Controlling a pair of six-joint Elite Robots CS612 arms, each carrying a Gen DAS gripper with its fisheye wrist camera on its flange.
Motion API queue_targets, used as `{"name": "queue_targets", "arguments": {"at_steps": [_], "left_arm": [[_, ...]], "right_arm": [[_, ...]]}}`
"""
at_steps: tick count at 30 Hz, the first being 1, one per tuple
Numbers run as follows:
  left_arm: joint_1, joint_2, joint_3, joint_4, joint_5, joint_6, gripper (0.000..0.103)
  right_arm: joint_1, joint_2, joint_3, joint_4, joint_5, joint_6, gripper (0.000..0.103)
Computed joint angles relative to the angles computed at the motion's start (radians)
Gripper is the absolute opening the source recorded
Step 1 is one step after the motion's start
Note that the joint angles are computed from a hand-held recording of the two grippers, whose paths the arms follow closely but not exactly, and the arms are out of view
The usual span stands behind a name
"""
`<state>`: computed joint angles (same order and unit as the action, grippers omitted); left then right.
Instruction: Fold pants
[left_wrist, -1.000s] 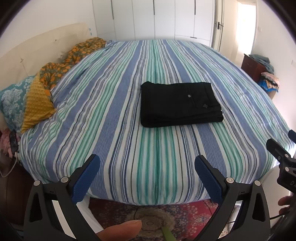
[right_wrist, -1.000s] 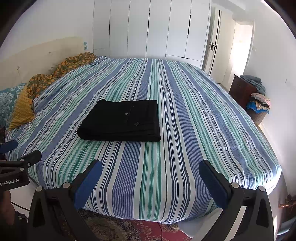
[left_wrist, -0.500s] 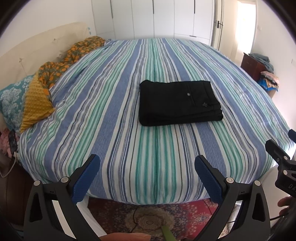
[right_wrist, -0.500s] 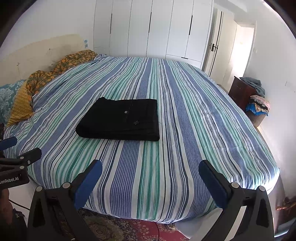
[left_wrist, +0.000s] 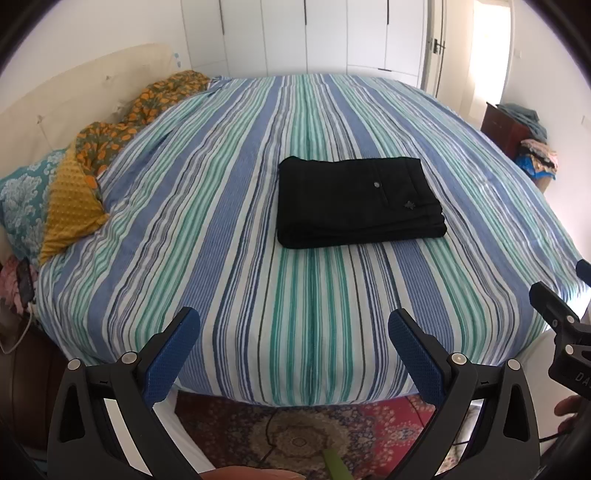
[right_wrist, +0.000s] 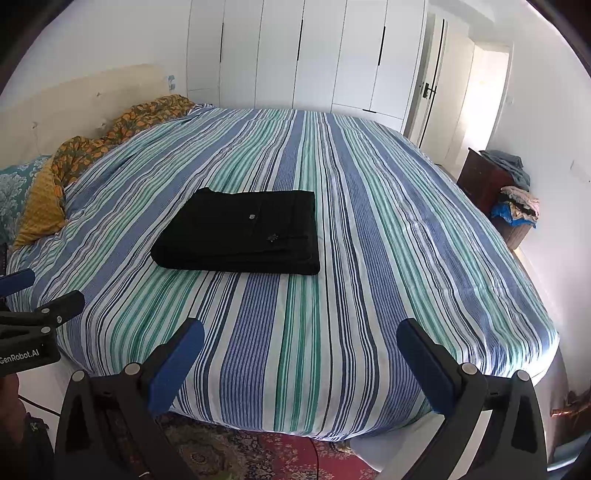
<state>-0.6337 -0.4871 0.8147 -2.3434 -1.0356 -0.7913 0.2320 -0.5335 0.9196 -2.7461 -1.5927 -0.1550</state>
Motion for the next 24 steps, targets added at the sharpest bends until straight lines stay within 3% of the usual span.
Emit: {"name": "queue_targets", "arguments": {"at_steps": [24], "left_arm": [[-0.002, 0.003, -0.001, -0.006, 0.007, 0.015, 0.102]], "right_arm": [[-0.001, 0.000, 0.005, 0.006, 0.003, -0.002, 0.103]]}}
